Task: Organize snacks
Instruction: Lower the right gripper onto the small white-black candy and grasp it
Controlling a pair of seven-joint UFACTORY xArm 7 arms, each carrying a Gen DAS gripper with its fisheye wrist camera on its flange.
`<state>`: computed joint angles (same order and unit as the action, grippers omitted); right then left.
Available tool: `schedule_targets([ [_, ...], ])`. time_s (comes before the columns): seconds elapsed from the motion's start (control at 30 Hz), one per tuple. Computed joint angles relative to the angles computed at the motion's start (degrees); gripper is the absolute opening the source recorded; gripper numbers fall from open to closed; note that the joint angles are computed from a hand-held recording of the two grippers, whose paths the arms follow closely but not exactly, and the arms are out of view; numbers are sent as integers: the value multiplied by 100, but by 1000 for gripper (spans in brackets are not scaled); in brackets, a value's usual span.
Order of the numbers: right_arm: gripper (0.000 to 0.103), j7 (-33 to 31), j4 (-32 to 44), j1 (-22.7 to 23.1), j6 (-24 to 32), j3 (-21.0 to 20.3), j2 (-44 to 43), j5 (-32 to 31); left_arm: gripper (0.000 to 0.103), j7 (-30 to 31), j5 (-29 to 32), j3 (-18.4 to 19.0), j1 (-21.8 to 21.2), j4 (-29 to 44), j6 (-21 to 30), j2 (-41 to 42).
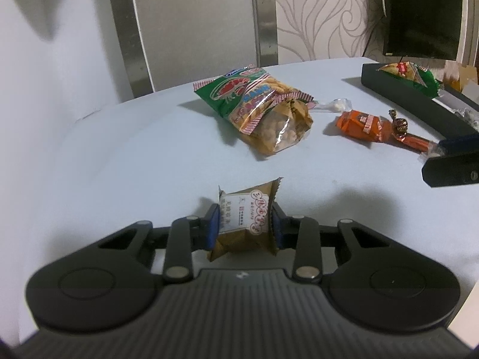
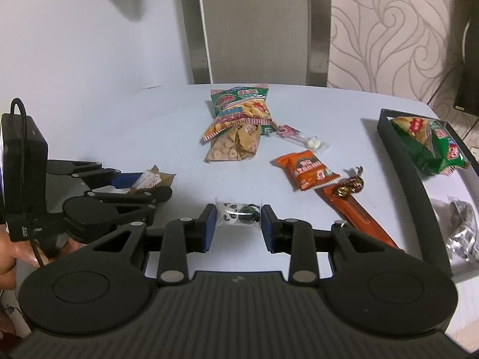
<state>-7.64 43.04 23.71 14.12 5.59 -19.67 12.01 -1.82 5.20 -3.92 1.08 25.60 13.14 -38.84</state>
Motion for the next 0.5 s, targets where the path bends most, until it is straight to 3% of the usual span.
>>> schedule_targets([
  [0.5,37,97,-182,-5,56,-127,-358,-17,38,-96,24,-193,-76,312,-271,159],
])
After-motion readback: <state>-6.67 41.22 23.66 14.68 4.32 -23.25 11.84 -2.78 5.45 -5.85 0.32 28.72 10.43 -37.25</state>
